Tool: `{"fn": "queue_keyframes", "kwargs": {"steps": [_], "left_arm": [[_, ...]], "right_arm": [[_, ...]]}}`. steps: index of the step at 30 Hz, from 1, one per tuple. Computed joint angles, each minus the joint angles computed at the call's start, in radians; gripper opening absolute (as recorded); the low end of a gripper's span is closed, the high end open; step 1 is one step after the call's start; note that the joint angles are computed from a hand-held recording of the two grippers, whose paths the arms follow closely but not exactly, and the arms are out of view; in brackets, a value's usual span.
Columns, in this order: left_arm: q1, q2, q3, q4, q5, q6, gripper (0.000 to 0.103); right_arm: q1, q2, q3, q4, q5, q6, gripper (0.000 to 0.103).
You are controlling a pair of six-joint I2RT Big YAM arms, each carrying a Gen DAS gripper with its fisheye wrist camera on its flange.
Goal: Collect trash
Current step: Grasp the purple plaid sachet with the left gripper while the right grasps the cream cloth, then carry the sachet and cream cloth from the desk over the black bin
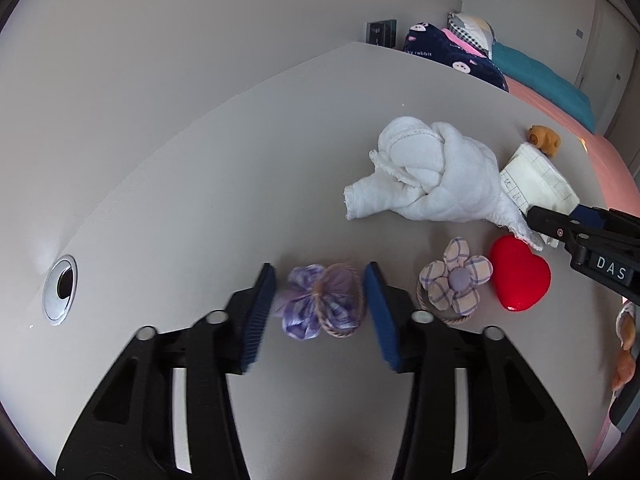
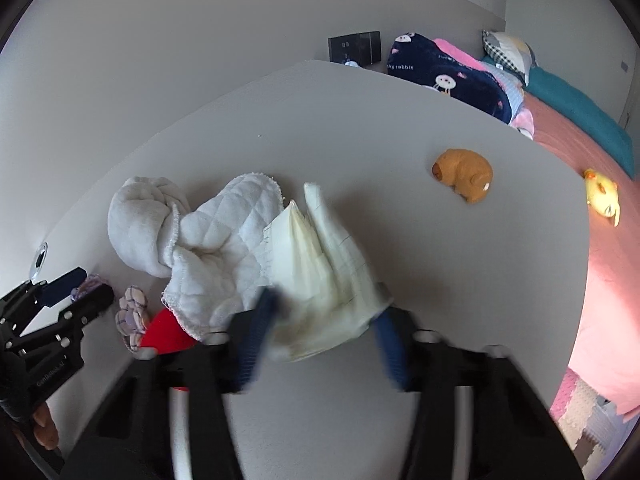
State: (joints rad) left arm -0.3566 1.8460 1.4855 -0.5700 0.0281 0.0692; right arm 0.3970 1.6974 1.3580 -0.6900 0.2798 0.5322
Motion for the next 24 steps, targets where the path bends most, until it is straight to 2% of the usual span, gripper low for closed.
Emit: {"fn": "queue_keyframes", "kwargs": {"steps": [2,3,6,8,9,14,24], "left_arm": [[-0.002,-0.003,-0.004,0.006,-0.003,0.005,0.033],[-0.004,-0.005,-0.007,0.011,-0.007,0.009,0.027],[-0.005,-0.008,-0.010,0.009,0.003,0.013,0.021],[-0.006,-0.010,-0.009,0.001,0.019,0.011,0.020],[-0.009,-0.016,-0.015,0.008,0.015,0.011,0.019],[-0.023,-0.050,-0.045,0.026,0.000,0.004,0.019],[-0.059,-0.131,-0.100,0.051,-0.003,-0.021,0.019]], "right_arm": [[0.000,-0.005,-0.006,0.007,-0.003,-0.003,0.042],[0.001,-0.008,-0.008,0.009,0.000,-0.007,0.040],[0.007,-0.026,-0.020,0.020,0.003,-0.018,0.032],[0.011,-0.041,-0.030,0.020,0.007,-0.019,0.008],[0.009,-0.051,-0.039,0.025,-0.005,-0.015,0.004],[0.005,-0.092,-0.076,0.035,-0.027,-0.007,0.003],[0.004,-0.230,-0.187,0.066,0.000,0.019,0.003]]}}
